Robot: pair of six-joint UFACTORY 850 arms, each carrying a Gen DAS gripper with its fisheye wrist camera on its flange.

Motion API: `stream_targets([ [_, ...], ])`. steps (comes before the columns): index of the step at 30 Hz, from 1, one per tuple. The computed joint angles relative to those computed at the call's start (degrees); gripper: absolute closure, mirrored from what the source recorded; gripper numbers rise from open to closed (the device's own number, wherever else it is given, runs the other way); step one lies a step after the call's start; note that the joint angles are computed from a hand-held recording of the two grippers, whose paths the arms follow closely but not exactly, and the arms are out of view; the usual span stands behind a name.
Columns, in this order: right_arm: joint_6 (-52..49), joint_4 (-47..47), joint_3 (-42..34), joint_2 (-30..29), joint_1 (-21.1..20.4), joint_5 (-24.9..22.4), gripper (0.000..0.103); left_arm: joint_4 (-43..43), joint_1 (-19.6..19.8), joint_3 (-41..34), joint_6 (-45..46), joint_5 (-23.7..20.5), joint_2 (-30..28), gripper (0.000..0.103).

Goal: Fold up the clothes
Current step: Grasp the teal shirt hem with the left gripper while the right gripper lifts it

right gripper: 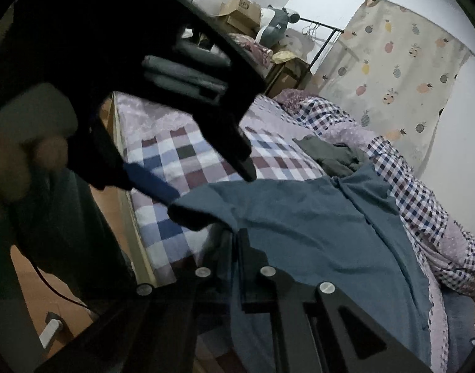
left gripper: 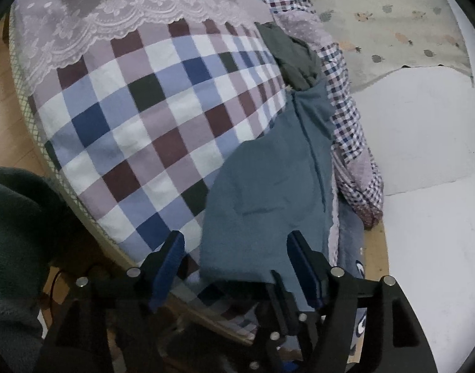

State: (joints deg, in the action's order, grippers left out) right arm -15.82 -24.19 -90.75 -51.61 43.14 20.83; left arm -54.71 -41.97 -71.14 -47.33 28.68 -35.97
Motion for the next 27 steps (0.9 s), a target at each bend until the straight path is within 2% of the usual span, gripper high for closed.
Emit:
stream_targets([
  [3,2.4,-1.7,-0.1,0.1,-0.2,0.0,0.102,0.9,0.0,-0.6,-1.6,-1.0,-0.8,0.028],
  [7,4.1,-3.3,-0.2,0.2,-0.3,0.0,0.102,8.4,0.0,-0.3,-12.2,2.5,-2.1,0.028],
  [10,4.3,-4.0,0.2,0.4,-0.1,0.3,0.102,8.7,-0.4,0.1,-14.1,6.2,-2.4,0.030],
  [11,4.1,-4.0,0.4,0.5,0.0,0.5,0.102,7.7,-0.6,0.3,-12.9,7.0,-2.1,0.037],
  [12,3.8,-3.9,0.6,0.6,0.1,0.7,0.102,6.7,-0.8,0.5,-11.9,7.9,-1.9,0.052],
  [13,3.3,-3.9,0.9,0.6,0.2,0.8,0.102,5.7,-1.0,0.7,-10.8,8.7,-1.6,0.061],
  [15,2.4,-3.5,1.4,0.8,0.3,1.1,0.102,6.1,-1.0,1.1,-10.8,9.7,-1.4,0.091],
  [16,1.8,-3.1,1.5,0.7,0.3,1.2,0.102,7.2,-0.9,1.2,-11.5,9.7,-1.4,0.097],
  [20,0.2,-1.4,1.9,0.8,0.3,1.1,0.102,6.8,-0.8,1.2,-9.8,9.7,-0.8,0.097],
  [22,-3.7,2.6,2.6,1.0,0.5,1.6,0.100,5.5,-0.9,1.2,-8.2,9.6,-0.3,0.097],
  [23,-6.6,5.6,3.0,1.1,0.6,2.1,0.097,5.4,-0.9,1.3,-8.0,9.6,0.0,0.097],
  [25,-10.8,10.1,3.9,1.4,0.7,3.2,0.082,4.2,-0.8,1.2,-6.3,9.0,0.5,0.097],
  [26,-12.7,12.3,4.4,1.5,0.8,3.9,0.068,3.6,-0.8,1.1,-5.1,8.6,0.8,0.097],
  [27,-14.8,14.5,4.9,1.6,0.9,4.7,0.058,3.5,-0.8,1.2,-4.5,8.6,1.1,0.097],
])
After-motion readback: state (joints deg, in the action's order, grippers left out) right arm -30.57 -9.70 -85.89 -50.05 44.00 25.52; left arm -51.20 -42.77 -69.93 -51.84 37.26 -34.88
